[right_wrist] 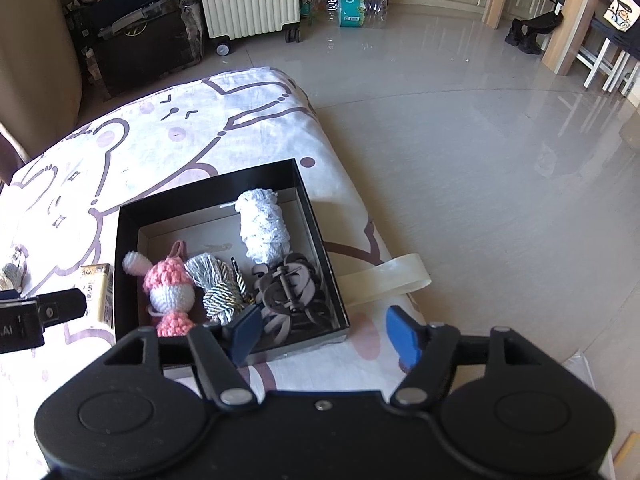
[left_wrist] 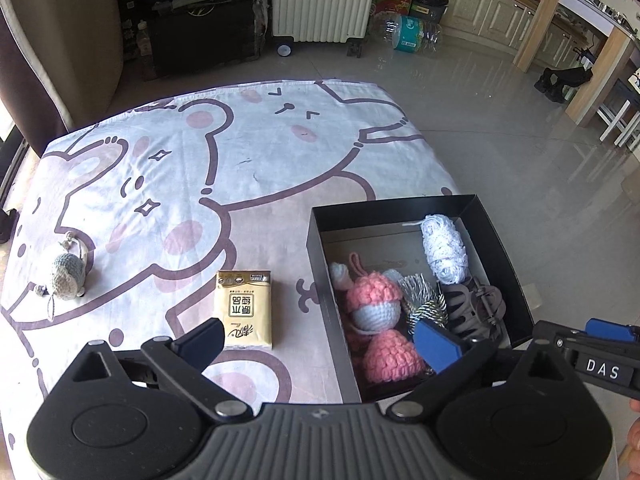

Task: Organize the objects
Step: 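Withdraw both open grippers from the black box back over the bed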

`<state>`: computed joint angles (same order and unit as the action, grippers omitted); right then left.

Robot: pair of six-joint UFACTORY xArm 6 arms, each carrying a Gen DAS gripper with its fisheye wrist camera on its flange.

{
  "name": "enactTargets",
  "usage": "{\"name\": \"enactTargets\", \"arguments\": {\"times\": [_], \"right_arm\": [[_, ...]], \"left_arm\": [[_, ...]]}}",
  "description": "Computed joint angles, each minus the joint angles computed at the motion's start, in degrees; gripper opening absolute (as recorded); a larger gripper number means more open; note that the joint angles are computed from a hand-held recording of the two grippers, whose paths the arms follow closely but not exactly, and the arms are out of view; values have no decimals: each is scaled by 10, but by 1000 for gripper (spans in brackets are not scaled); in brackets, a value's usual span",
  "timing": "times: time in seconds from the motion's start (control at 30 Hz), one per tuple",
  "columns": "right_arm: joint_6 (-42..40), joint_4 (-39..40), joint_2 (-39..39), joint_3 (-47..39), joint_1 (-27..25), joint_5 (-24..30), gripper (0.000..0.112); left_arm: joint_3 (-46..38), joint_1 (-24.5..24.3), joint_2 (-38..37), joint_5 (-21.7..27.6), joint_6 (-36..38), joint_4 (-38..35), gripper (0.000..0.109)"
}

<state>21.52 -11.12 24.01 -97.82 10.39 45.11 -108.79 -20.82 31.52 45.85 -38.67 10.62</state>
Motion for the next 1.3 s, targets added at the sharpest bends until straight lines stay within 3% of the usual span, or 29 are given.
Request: {"name": "enactTargets", "arguments": {"times": [0.77, 1.3], "right_arm": [[34, -49, -19, 21, 8, -15, 103], [56, -71, -15, 17, 9, -11, 103]], "left_arm": [[21, -1, -18, 38, -17, 39, 103], [25, 2, -18, 38, -16, 43, 103]]}}
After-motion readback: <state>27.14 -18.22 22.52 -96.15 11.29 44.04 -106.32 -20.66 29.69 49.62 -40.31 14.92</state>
